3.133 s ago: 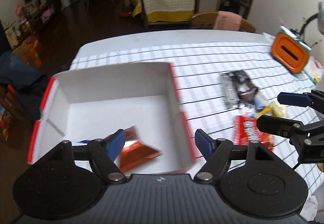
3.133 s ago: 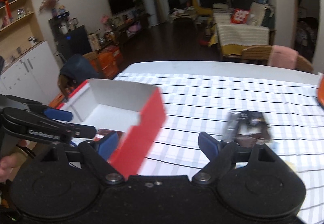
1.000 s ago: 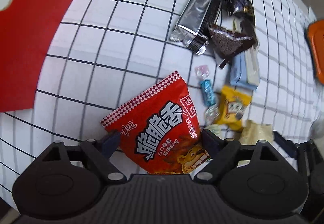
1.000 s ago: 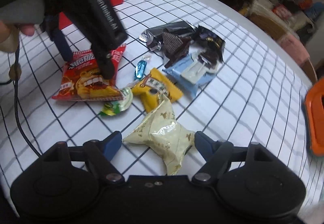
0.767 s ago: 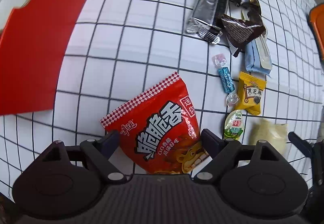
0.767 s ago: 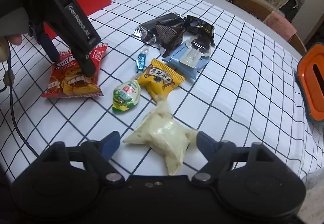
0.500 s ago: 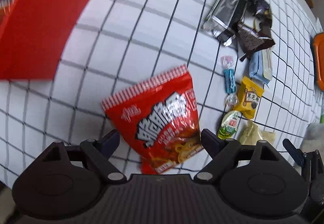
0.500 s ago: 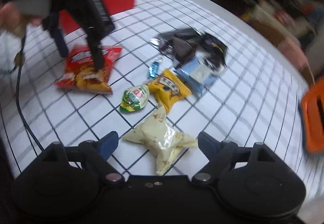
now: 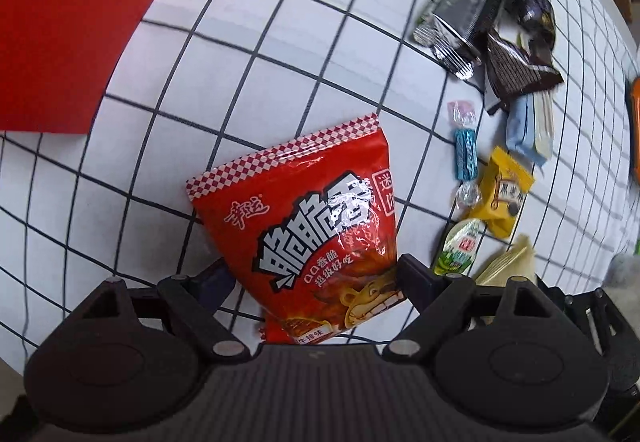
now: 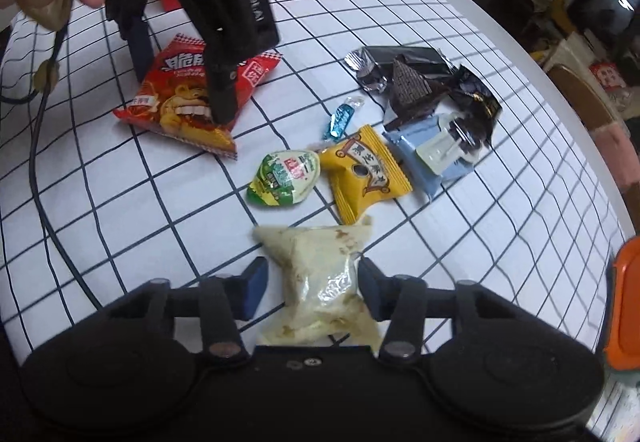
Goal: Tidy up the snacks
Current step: 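Grasp the cream pouch with the right tool while left reaches red chip bag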
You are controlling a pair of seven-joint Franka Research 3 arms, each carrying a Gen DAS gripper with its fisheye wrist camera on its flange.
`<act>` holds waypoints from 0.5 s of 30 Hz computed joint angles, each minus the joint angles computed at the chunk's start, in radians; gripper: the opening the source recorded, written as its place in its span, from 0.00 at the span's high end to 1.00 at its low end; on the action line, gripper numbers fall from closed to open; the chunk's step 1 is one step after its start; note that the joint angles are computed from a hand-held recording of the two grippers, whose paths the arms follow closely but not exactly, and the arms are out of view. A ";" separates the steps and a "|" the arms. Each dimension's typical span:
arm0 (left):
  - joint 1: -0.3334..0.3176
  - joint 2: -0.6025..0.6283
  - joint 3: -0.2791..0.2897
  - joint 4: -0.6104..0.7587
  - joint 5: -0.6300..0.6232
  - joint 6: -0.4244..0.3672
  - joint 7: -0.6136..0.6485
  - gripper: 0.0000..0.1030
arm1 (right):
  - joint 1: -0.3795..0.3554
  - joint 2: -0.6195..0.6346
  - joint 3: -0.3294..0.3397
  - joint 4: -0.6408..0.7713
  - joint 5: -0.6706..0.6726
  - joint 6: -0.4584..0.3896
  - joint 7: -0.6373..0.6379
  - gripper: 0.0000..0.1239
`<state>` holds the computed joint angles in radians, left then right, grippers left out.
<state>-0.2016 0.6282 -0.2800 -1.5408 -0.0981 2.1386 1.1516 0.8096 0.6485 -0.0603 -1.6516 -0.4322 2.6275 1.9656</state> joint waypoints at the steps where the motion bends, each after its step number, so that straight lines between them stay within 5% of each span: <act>1: -0.003 -0.006 0.000 -0.009 0.010 0.010 0.011 0.19 | 0.016 0.000 -0.015 0.000 -0.010 -0.008 0.029 0.69; 15: -0.025 -0.030 -0.006 -0.053 0.075 0.098 0.124 0.33 | 0.127 -0.042 -0.118 -0.080 -0.117 0.066 0.670 0.77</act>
<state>-0.2261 0.5985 -0.2863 -1.5943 -0.0234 2.2369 1.2752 0.9370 0.6060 -0.1786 -1.7317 -0.5497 2.6931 2.6360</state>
